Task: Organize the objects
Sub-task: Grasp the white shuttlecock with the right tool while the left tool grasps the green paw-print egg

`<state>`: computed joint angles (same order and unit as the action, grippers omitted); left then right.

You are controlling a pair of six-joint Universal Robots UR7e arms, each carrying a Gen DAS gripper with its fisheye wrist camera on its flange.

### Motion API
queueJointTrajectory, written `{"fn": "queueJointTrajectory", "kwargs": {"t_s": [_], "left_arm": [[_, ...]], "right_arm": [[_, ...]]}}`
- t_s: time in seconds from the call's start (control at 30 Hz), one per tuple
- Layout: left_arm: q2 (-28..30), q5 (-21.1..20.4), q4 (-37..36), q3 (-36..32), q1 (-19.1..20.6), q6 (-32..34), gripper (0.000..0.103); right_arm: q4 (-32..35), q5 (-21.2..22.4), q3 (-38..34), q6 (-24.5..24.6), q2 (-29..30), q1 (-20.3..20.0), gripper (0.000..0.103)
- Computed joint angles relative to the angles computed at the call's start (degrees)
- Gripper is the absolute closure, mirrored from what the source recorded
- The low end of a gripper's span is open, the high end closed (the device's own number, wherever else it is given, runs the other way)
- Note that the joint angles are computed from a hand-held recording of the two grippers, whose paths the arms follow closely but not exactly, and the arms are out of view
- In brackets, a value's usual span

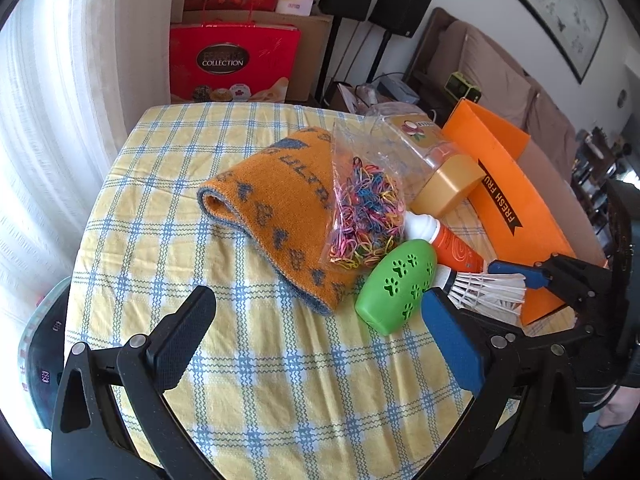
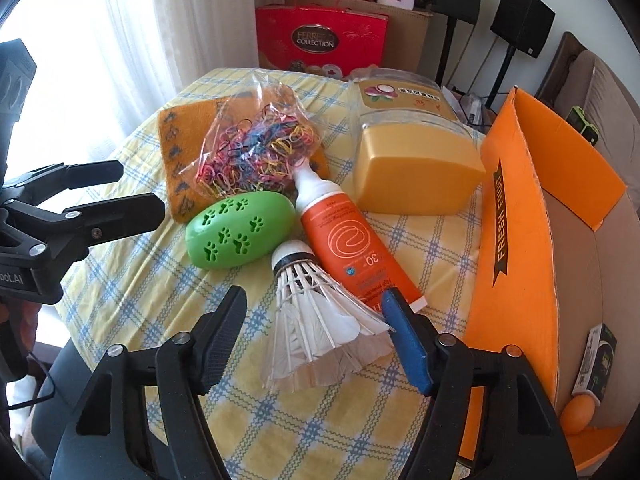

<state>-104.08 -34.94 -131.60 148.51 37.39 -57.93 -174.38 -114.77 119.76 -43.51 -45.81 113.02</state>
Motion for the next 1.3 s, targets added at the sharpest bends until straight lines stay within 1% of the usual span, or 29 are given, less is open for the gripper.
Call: {"fn": "queueJointTrajectory", "kwargs": {"t_s": [0.03,0.07,0.13,0.23,0.43,0.6,0.77,0.83,0.87,0.9,0.97,1.1,1.17,1.23,1.3], "left_arm": [[0.3,-0.2,-0.6,0.0,0.1,0.5,0.0],[0.8,-0.4,-1.4,0.0,0.2,1.0,0.0],[1.7,-0.7,-3.1,-0.1,0.5,2.4,0.0],[3.0,-1.1,-4.8,-0.3,0.6,4.1,0.0],[4.1,-2.2,-7.4,-0.1,0.9,6.6,0.002],[5.0,-3.8,-11.7,0.5,1.5,9.4,0.002],[8.5,-5.3,-17.5,0.3,1.7,14.7,0.002],[10.1,-5.7,-19.6,-0.1,1.8,16.7,0.004],[11.0,-5.9,-20.7,-0.3,2.0,17.6,0.007],[11.9,-6.6,-21.6,-0.6,2.4,18.7,0.014],[13.4,-8.0,-22.8,-1.4,3.2,20.1,0.02],[17.1,-7.7,-25.1,-2.5,3.6,23.0,0.021],[18.8,-7.3,-23.7,-3.5,3.8,23.5,0.023],[20.4,-6.2,-21.4,-4.2,3.7,22.6,0.026],[21.6,-5.8,-21.0,-4.4,3.8,21.8,0.028]], "right_arm": [[-0.1,-0.3,0.0,-0.1,-0.1,0.0,0.045],[0.0,-0.2,0.0,-0.3,-0.2,-0.1,0.048],[0.7,0.2,0.1,0.0,-0.8,-0.2,0.049],[0.1,0.5,0.7,0.0,-1.2,-0.1,0.05],[0.3,3.5,2.0,1.2,-4.1,-0.2,0.051],[0.8,7.3,2.9,2.8,-7.4,-0.3,0.051],[2.8,10.9,2.9,4.9,-10.5,-0.5,0.051],[2.8,11.3,3.0,5.1,-11.2,-0.4,0.051],[2.8,11.4,3.1,5.1,-11.5,-0.4,0.051],[2.7,11.5,3.2,5.2,-11.8,-0.4,0.051],[2.9,12.0,3.4,5.4,-12.7,-0.7,0.051],[3.8,13.2,3.5,5.9,-14.2,-1.5,0.051],[3.7,13.1,3.7,5.8,-14.9,-1.9,0.051],[4.0,13.3,3.7,6.0,-15.5,-2.2,0.051],[4.2,13.4,3.5,5.9,-15.9,-2.4,0.051]]}}
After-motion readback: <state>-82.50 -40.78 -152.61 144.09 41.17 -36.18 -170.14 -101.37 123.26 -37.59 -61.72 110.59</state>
